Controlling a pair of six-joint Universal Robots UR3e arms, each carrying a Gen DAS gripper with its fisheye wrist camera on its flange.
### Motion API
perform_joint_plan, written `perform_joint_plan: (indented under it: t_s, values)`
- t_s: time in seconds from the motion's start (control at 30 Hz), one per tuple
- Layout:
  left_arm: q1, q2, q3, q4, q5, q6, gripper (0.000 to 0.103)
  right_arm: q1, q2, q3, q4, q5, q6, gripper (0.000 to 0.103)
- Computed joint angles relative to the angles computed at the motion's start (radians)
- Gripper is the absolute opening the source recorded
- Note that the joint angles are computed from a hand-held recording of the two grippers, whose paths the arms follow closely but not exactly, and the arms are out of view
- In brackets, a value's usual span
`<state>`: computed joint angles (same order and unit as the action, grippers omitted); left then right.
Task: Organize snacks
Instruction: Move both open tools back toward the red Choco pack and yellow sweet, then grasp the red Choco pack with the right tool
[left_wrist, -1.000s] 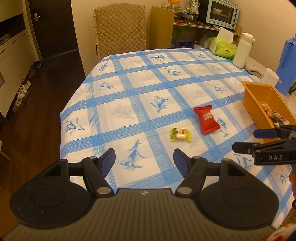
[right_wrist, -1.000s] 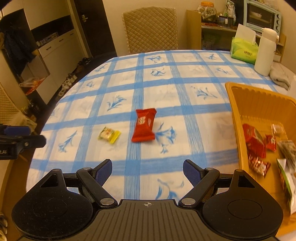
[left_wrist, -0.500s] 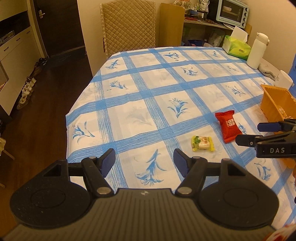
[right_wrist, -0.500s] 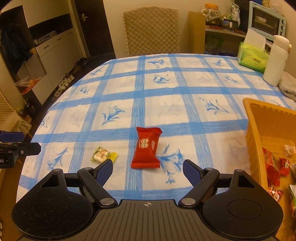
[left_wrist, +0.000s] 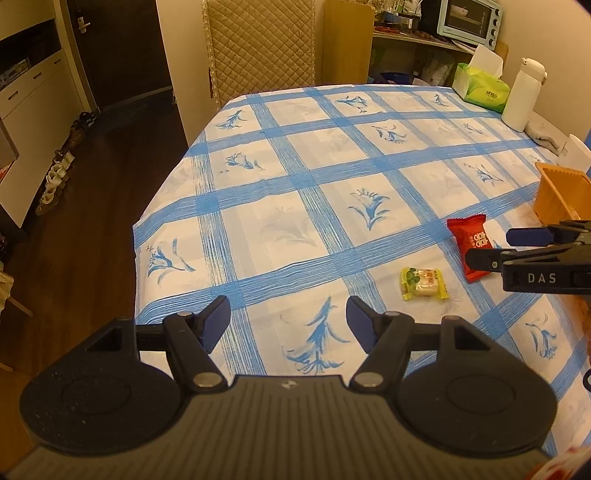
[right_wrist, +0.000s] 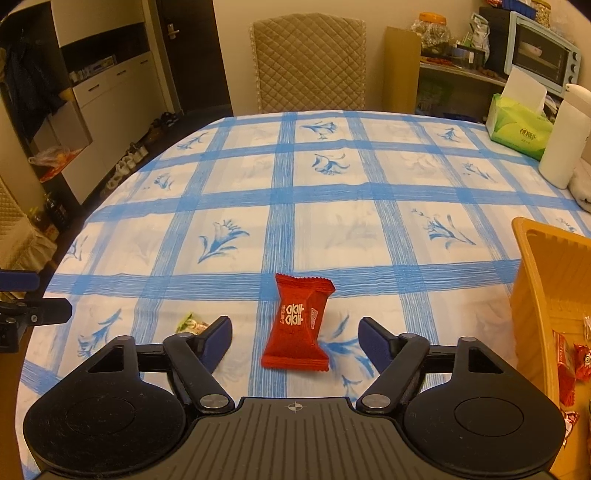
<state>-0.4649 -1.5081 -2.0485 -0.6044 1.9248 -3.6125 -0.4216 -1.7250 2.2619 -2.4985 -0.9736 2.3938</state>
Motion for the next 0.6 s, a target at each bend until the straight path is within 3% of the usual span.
perform_joint_plan:
  t_s: [0.3, 0.47, 0.6]
  values:
    - [-0.001, -0.034, 0.003, 0.036, -0.019, 0.034, 0.067, 0.026, 0.065, 0.003, -0.084, -0.003, 0.015, 0.053]
    - [-0.011, -0.075, 0.021, 0.07, -0.042, 0.075, 0.067, 0.031, 0.086, 0.002, -0.102, -0.002, 0.001, 0.025]
    - [-0.018, -0.115, 0.039, 0.099, -0.072, 0.128, 0.067, -0.016, 0.05, 0.018, -0.069, 0.043, -0.014, 0.019]
